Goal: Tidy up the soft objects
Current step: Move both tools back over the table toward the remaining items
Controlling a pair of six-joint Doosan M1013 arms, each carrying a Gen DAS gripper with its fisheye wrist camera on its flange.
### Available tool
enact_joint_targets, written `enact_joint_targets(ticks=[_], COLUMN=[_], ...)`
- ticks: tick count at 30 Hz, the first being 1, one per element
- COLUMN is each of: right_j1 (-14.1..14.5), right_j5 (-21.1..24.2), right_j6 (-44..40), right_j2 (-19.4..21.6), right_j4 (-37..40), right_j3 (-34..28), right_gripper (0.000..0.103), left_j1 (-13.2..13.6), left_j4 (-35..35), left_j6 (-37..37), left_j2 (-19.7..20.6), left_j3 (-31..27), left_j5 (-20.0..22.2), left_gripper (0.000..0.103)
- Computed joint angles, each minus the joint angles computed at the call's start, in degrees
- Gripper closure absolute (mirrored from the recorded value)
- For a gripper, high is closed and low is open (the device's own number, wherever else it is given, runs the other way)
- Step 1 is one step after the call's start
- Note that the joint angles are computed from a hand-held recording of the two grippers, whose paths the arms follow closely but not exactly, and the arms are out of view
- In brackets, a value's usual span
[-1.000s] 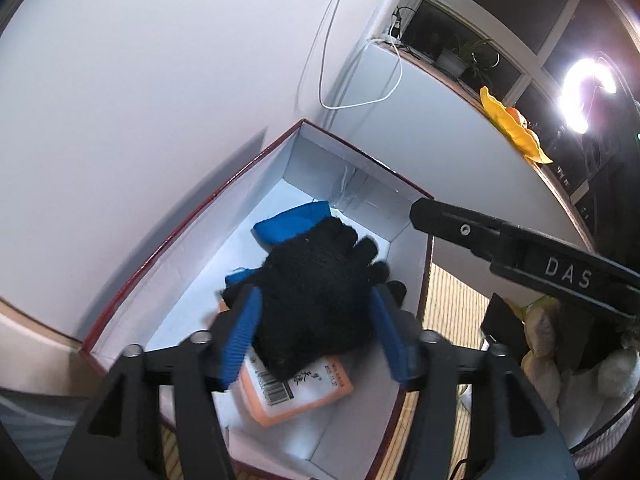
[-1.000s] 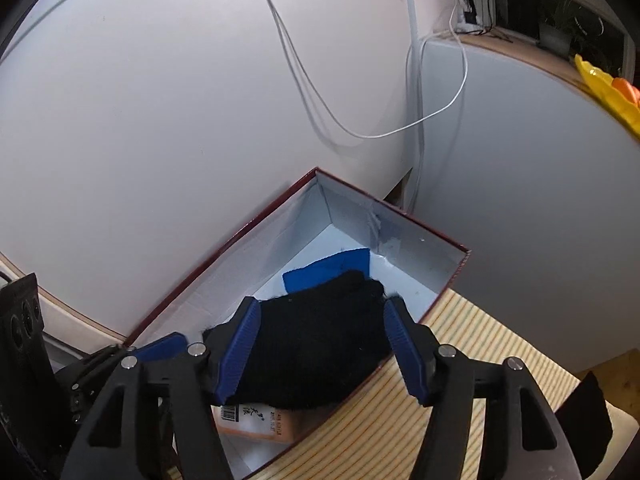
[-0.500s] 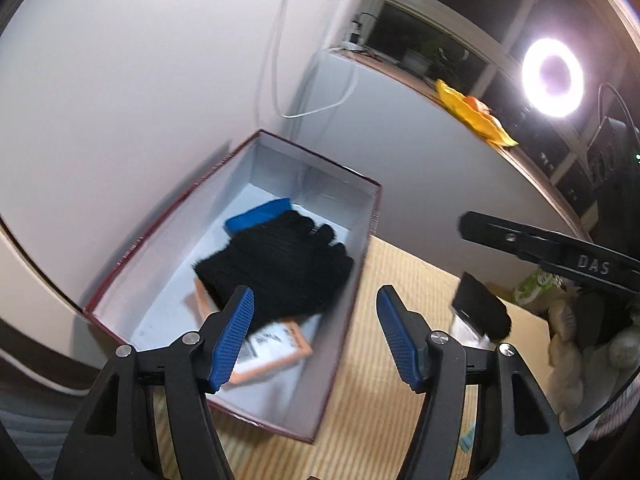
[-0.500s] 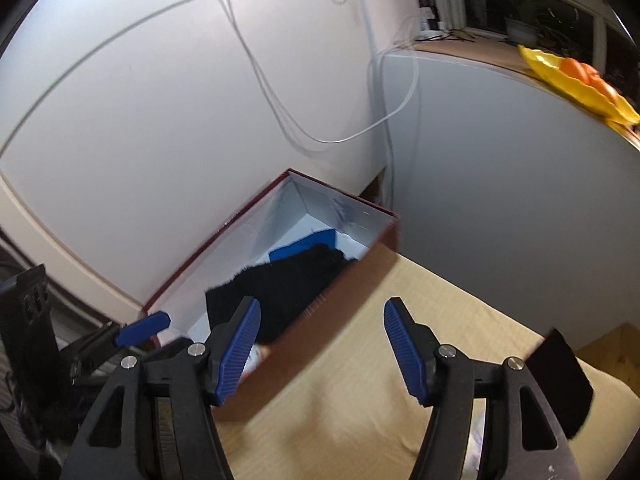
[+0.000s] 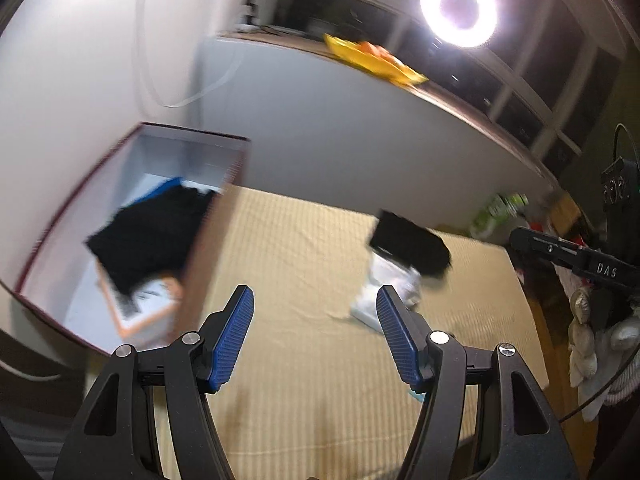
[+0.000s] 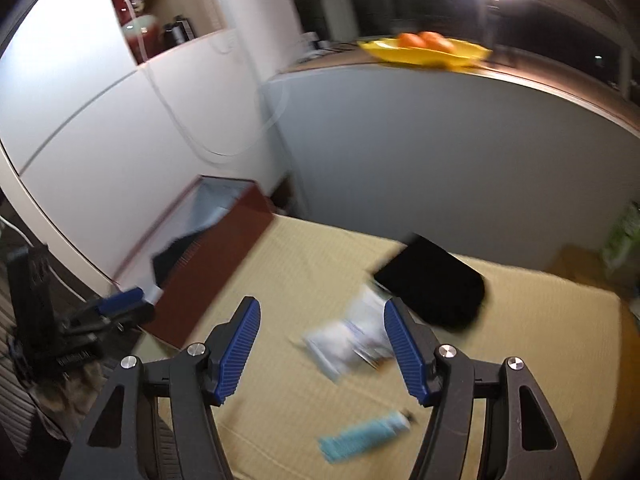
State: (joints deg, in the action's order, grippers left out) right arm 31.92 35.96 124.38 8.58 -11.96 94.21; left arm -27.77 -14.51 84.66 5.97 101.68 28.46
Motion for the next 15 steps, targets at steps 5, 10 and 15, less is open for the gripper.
enact_joint_targets(ticks=[5, 10, 15], right_j1=[1.4, 2.15, 2.64], right_j5=[3.0, 4.6, 5.41], right_j6=[10.01, 16.74, 22.63], right_j2=[-4.72, -8.13, -10.5], right_j4=[-11.92, -15.93, -17.75], right_j3=[7.23, 13.66, 18.37], right_gripper=[0.042, 0.042, 0.042], left_j1=[-3.3, -5.99, -8.41], left_j4=[-1.23, -2.04, -0.9], left_j6=[4.6, 8.01, 8.65], left_j2=[1.47, 3.45, 5.05], left_j3=[-0.68, -1.47, -1.91], left_j5=[2.15, 4.91, 6.35], left_gripper=[0.039, 0.039, 0.039])
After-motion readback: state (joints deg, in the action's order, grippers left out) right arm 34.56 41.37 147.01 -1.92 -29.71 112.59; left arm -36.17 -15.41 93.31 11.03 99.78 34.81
